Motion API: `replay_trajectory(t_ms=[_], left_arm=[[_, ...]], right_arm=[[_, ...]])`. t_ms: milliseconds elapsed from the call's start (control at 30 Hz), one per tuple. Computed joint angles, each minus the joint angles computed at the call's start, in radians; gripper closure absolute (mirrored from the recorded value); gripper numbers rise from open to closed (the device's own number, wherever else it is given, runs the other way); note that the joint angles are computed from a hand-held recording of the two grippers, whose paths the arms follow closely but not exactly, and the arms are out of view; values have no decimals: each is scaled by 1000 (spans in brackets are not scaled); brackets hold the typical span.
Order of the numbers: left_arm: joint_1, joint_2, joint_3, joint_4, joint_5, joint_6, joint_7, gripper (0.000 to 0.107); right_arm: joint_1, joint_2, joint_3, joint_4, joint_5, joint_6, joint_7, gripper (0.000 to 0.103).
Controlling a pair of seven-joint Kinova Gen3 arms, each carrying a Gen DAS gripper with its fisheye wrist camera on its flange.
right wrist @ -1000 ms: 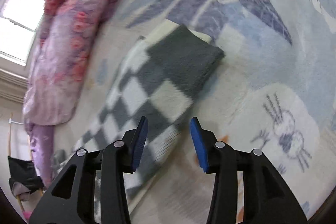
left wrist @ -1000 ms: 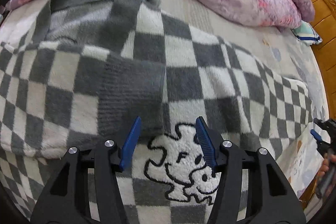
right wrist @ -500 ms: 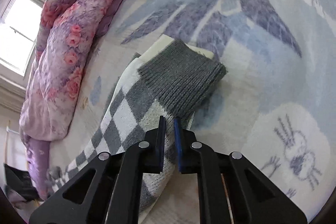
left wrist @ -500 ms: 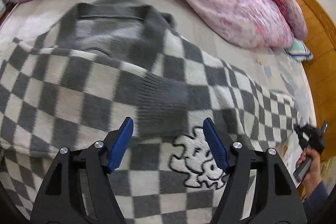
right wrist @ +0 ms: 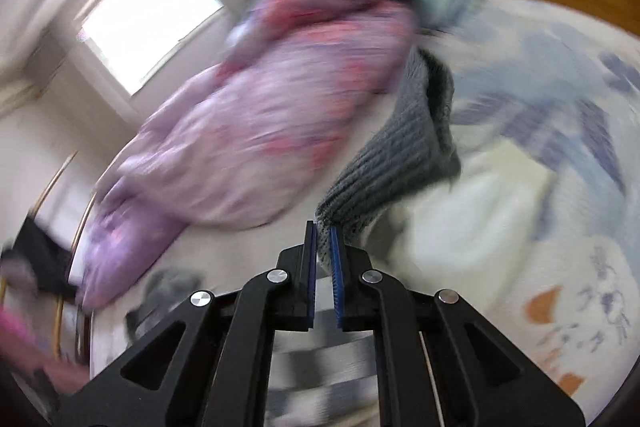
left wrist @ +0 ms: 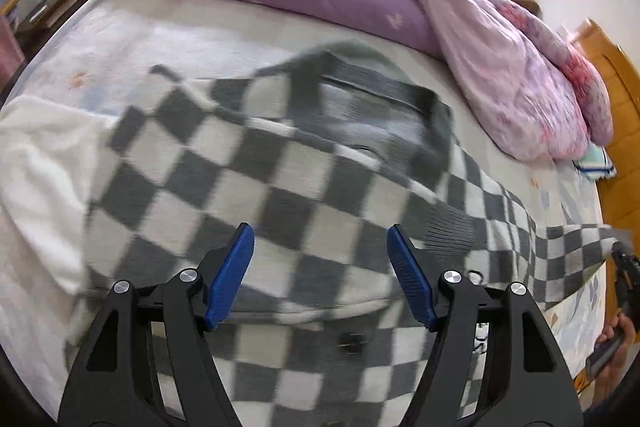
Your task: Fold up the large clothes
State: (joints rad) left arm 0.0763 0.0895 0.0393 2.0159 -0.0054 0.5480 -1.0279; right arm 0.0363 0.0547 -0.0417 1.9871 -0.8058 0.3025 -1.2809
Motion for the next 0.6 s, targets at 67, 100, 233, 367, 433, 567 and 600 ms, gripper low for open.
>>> replay_trajectory(t_ms=[67, 100, 233, 367, 433, 567, 600], left_arm=[[-55, -29, -19, 24, 57, 6, -81, 37], [-73, -39, -29, 30, 80, 14, -122, 37], [-148, -90, -72, 58, 145, 29, -285, 37], [-216, -112, -120, 74, 211, 49, -447, 37], [-249, -112, -146, 83, 246, 60, -526, 37], [-308, -84, -166, 92, 290, 93, -619, 37], [-320, -77, -166, 95, 325, 99, -657, 37]], right_arm=[[-93, -19, -33, -10, 70, -22, -81, 97], [-126, -21, -46, -14, 102, -30, -121, 97], [-307, 22, -144, -68, 194, -81, -264, 97], [-475, 160, -244, -172, 211, -123, -344, 103], [-567, 247, -235, -256, 292, -78, -408, 103], [-749, 409, -141, -413, 436, 77, -569, 103], [-773, 416, -115, -425, 447, 102, -610, 102]])
